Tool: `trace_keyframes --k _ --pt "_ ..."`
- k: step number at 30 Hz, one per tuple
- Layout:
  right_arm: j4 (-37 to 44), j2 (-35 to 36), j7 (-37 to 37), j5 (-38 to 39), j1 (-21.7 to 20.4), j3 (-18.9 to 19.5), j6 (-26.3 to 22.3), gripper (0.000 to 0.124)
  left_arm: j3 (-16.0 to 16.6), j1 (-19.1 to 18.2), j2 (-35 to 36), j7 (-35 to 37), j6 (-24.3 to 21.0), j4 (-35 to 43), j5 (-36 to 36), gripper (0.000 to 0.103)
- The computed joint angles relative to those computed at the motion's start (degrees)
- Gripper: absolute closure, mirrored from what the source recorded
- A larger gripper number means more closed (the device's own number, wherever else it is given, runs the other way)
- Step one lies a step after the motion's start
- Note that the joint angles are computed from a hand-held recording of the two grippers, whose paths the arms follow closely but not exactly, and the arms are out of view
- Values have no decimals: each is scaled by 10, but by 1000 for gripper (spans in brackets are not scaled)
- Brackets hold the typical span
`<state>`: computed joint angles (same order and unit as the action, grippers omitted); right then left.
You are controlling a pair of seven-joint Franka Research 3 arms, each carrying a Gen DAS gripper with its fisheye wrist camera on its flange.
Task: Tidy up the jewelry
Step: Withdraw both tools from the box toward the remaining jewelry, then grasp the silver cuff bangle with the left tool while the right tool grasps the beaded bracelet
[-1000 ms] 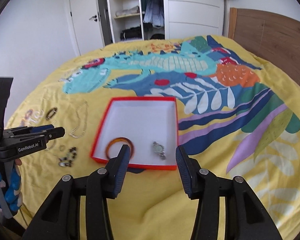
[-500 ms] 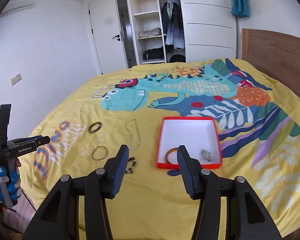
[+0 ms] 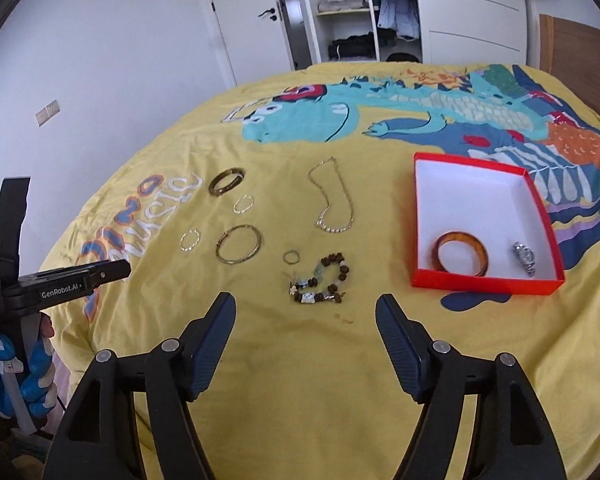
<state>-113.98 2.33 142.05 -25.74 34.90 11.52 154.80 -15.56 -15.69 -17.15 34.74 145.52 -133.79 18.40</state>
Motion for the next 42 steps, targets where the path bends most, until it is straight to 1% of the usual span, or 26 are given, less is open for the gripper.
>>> trace_keyframes --k 4,7,11,14,16,21,22,23,24,25,26,27,29,30,31,35,39,42 --pt "28 55 -53 45 3 -6 8 51 7 6 63 0 20 28 -6 64" --pt "50 93 -93 81 9 -17 14 48 15 8 102 4 46 44 -21 64" --pt "78 134 -124 113 20 -37 18 45 22 15 155 4 69 73 -33 64" --pt "101 163 -143 133 27 -50 18 40 25 18 189 0 69 98 -30 64" --pt "118 183 -159 145 30 -55 16 39 27 17 211 -8 63 117 -21 64" --pt "160 222 -188 159 43 -71 6 40 34 12 238 -44 57 144 17 63" --pt "167 227 -189 157 48 -76 0 46 35 11 240 -51 57 147 22 63" --pt "175 232 -191 152 53 -82 -7 58 36 11 243 -56 57 150 28 63" --pt "181 237 -190 147 58 -87 -13 62 37 9 244 -63 56 150 37 63" --pt "179 237 -191 148 58 -89 -10 68 38 7 245 -67 57 150 44 63" --pt "176 236 -190 150 59 -89 -4 77 38 6 245 -70 59 149 51 63" --pt "171 233 -190 152 58 -90 -1 82 38 6 243 -74 65 144 55 63" --pt "158 226 -193 159 55 -88 7 96 37 9 236 -74 82 131 49 64" --pt "154 225 -197 165 52 -85 12 97 36 12 232 -71 91 124 41 64" --pt "147 221 -200 171 49 -83 18 104 35 14 229 -68 97 119 33 64" --pt "129 214 -214 194 41 -75 36 108 34 14 227 -63 96 116 29 64" --pt "118 211 -223 214 38 -72 55 108 35 14 229 -74 95 117 27 63" --pt "115 213 -228 224 39 -72 65 108 34 15 235 -70 85 126 23 64"
